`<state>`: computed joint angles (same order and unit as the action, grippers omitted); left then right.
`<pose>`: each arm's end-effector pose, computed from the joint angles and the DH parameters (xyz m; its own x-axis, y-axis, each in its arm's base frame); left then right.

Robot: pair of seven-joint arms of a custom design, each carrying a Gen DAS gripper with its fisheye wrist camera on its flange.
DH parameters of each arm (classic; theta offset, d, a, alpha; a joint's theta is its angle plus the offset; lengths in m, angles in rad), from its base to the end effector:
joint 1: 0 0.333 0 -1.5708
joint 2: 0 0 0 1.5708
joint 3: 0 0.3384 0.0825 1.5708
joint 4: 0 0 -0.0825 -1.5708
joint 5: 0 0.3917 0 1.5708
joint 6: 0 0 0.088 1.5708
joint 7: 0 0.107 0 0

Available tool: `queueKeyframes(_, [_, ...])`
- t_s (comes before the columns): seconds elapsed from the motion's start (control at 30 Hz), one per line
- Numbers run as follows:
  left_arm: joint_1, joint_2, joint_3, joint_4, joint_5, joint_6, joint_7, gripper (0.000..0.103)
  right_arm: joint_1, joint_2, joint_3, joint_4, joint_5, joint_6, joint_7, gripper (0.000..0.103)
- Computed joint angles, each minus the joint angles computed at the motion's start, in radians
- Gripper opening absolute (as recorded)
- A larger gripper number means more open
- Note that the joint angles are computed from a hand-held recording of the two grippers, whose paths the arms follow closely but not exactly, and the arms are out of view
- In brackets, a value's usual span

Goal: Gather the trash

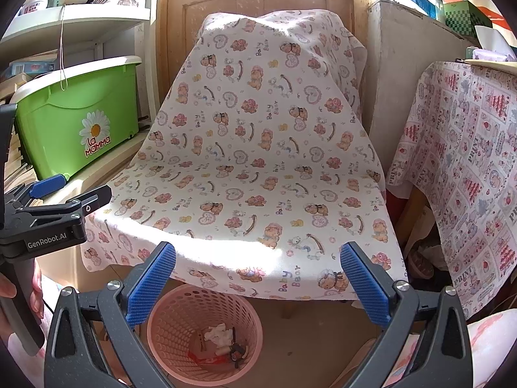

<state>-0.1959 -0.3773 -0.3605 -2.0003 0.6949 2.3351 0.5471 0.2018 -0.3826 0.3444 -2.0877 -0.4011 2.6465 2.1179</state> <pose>0.4048 -0.2835 0.7075 0.1404 -0.9897 -0.0270 -0.5372 -0.0532 -0.8417 0.4005 0.2967 0.6988 0.2579 -0.9634 0.0732 -0.5071 -0.1995 -0.8385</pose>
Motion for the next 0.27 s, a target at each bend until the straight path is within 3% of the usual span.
queueKeyframes(0.27, [-0.001,-0.001,0.003,-0.003,0.000,0.006,0.003,0.102,0.004,0.001,-0.005,0.000,0.004,0.000,-0.008,0.103])
